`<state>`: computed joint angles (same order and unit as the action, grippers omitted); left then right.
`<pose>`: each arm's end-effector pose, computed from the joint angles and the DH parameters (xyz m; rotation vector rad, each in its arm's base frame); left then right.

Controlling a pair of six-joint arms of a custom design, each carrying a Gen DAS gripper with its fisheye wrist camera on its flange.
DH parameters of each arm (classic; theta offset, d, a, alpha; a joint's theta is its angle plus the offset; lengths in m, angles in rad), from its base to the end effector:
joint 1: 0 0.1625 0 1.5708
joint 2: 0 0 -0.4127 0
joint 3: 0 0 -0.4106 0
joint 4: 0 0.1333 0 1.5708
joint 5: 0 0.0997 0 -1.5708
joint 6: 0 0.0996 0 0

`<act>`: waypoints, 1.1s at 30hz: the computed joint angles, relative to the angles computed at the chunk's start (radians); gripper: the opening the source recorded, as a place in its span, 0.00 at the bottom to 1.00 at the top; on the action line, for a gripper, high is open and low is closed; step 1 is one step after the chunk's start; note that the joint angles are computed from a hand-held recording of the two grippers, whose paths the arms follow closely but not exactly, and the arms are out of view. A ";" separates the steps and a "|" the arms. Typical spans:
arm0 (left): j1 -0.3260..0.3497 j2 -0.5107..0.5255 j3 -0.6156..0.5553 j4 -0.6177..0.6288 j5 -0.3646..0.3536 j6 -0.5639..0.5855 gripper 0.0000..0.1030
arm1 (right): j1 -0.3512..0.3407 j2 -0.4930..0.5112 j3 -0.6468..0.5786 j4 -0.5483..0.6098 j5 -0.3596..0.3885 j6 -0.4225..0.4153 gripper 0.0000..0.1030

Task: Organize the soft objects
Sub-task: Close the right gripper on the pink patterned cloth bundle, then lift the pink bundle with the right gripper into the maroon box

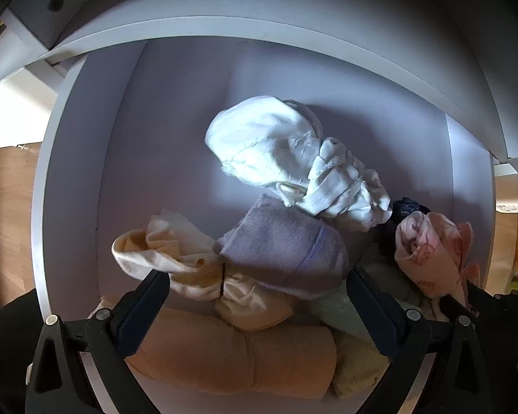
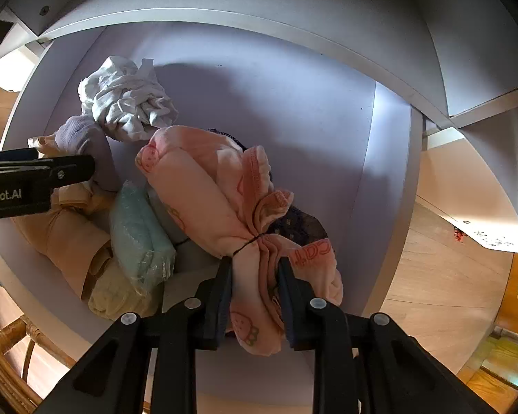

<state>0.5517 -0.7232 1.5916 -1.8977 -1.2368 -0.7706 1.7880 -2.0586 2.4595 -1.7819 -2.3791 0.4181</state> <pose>-0.4339 -0.4619 -0.0098 0.4284 2.4808 0.1060 0.1179 -0.2500 0.2805 -0.1385 -2.3142 0.1000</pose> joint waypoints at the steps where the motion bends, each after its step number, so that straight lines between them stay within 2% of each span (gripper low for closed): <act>1: 0.001 0.006 -0.002 -0.004 0.000 0.006 1.00 | 0.000 -0.002 -0.006 0.007 0.000 -0.001 0.24; 8: 0.009 0.031 -0.006 -0.007 0.001 0.020 0.98 | 0.013 -0.009 -0.038 0.067 0.014 0.020 0.24; 9: 0.011 0.033 -0.006 -0.017 -0.001 0.022 0.93 | 0.022 -0.012 -0.054 0.097 0.017 0.033 0.24; 13: 0.004 0.028 -0.003 -0.029 0.005 0.022 0.80 | 0.009 -0.013 -0.050 0.094 0.024 0.017 0.25; 20: -0.002 0.013 0.011 -0.032 -0.012 0.051 0.75 | -0.004 0.018 -0.036 0.099 -0.002 -0.015 0.32; 21: 0.001 0.012 0.018 -0.042 -0.013 0.058 0.70 | -0.006 0.028 -0.032 0.095 -0.013 -0.024 0.32; 23: 0.000 0.012 0.027 -0.082 -0.035 0.084 0.51 | -0.008 0.044 -0.024 0.086 -0.033 -0.044 0.32; 24: 0.003 0.012 0.025 -0.092 -0.061 0.095 0.35 | -0.009 0.046 -0.020 0.079 -0.039 -0.048 0.32; 28: -0.005 0.008 0.040 -0.100 -0.065 0.118 0.34 | -0.020 0.010 -0.019 0.063 -0.012 -0.042 0.26; 33: 0.004 -0.021 0.063 -0.121 -0.079 0.106 0.31 | 0.013 -0.045 -0.036 0.087 0.009 0.000 0.23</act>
<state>0.5556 -0.7438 1.6550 -2.0184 -1.3154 -0.6644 1.8015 -2.1037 2.4234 -1.6950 -2.3696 0.4183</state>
